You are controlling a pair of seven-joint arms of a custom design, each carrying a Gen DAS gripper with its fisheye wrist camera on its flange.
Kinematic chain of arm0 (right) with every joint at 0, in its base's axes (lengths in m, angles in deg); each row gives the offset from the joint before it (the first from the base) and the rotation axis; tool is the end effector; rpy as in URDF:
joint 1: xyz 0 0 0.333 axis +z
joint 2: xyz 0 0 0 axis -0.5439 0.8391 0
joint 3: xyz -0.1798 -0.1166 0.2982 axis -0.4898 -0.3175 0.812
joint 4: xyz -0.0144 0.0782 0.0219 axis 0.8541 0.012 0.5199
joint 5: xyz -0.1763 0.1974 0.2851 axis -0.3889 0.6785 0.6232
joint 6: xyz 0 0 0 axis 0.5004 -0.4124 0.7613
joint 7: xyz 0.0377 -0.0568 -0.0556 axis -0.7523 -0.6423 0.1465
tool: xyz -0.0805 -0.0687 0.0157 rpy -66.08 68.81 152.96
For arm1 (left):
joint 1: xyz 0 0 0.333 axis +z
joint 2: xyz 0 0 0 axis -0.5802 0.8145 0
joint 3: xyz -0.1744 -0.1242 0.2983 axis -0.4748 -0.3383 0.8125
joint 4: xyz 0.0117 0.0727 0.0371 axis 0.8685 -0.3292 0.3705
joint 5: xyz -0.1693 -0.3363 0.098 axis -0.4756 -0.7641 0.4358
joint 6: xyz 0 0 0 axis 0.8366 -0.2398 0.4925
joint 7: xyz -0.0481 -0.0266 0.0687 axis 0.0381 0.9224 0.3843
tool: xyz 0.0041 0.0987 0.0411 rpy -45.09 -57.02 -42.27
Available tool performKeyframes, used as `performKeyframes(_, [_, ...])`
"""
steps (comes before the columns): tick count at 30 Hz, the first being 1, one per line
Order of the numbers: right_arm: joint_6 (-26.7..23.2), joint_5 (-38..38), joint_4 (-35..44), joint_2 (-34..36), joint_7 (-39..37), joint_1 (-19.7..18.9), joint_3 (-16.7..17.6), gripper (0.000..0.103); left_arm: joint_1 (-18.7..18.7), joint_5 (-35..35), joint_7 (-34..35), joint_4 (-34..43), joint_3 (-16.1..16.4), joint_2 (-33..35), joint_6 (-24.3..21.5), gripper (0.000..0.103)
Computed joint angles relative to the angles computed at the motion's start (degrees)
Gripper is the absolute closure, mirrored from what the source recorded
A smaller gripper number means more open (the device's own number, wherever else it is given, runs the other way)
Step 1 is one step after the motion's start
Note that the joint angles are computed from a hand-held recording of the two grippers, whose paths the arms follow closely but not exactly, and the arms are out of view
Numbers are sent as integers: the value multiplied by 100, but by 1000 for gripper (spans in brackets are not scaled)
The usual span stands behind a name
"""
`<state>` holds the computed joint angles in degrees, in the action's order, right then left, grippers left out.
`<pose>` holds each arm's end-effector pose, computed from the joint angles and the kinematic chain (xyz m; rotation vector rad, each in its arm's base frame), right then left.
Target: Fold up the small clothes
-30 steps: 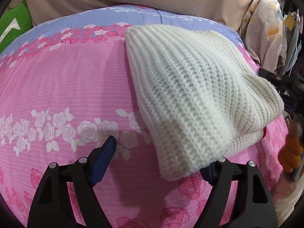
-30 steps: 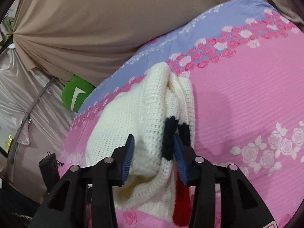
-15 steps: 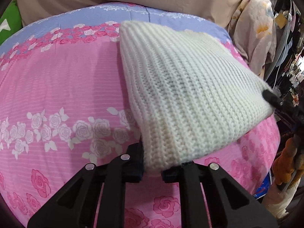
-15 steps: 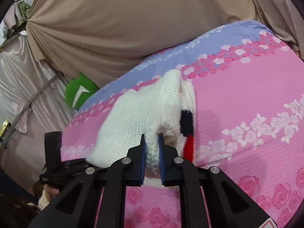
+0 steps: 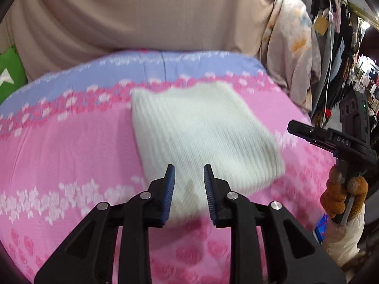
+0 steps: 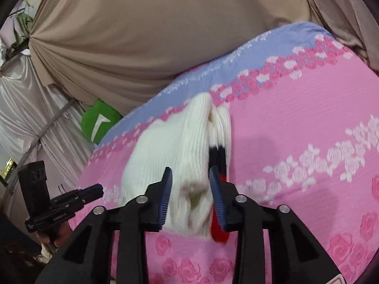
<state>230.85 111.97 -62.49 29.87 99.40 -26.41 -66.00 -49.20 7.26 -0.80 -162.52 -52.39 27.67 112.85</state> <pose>0.5419 0.0245 0.5386 -1.5719 1.3733 -0.0794 0.4678 -0.2623 0.5678 -1.6830 1.9350 -1.0083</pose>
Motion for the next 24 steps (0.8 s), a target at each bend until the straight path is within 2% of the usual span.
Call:
performKeyframes(1, [154,-133,261,181,69,26,53,47,-29,-11,38,156,-14,161,114,77])
performKeyframes(3, [98,-546,833,619,405,29,108,47,-122,-112,168,593,-65,588,44,76])
performKeyframes(5, [75,-1184,1445,1131,950,42,209,47,-261,-935,967,918,-143,996,-125,76])
performKeyframes(7, [-73,-1839,2054,1662,1550,47,309,47,-258,-1424,1474,1091,-297,1270,-274,76])
performKeyframes(10, [-539,-2604,2856,2341,2237,2,455,47,-346,-1166,1175,1194,-281,1525,-422,76])
performKeyframes(11, [-580,-2897,3000,2452,2408,24,480,56,-342,-1156,1121,1176,-290,1552,-402,76])
performKeyframes(12, [-548,-2997,3054,2490,2399,-6,545,88,-300,-1255,1181,1158,-340,1560,-384,77])
performKeyframes(14, [-485,-2436,2962,2349,1927,-279,790,90,-227,-1418,1314,1133,-408,1566,-352,77])
performKeyframes(16, [-225,-1981,2790,2191,1516,-401,857,92,-191,-1520,1407,1136,-443,1597,-337,77])
performKeyframes(17, [-232,-2095,2835,2274,1661,-385,788,92,-164,-1601,1479,1132,-473,1607,-342,77])
performKeyframes(19, [-271,-2976,3080,2656,2485,-179,549,92,-185,-1567,1470,1155,-455,1658,-320,77])
performKeyframes(20, [-364,-3166,3159,2851,2629,-162,525,90,-247,-1395,1360,1182,-395,1693,-292,77])
performKeyframes(21, [-417,-2955,3128,2858,2543,-344,701,89,-288,-1243,1257,1202,-343,1708,-298,77])
performKeyframes(23, [-137,-2764,2746,2502,2530,-405,757,85,-311,-1116,1149,1224,-331,1697,-352,77])
performKeyframes(24, [88,-2588,2466,2250,2362,-427,799,78,-274,-1193,1198,1206,-380,1666,-343,77])
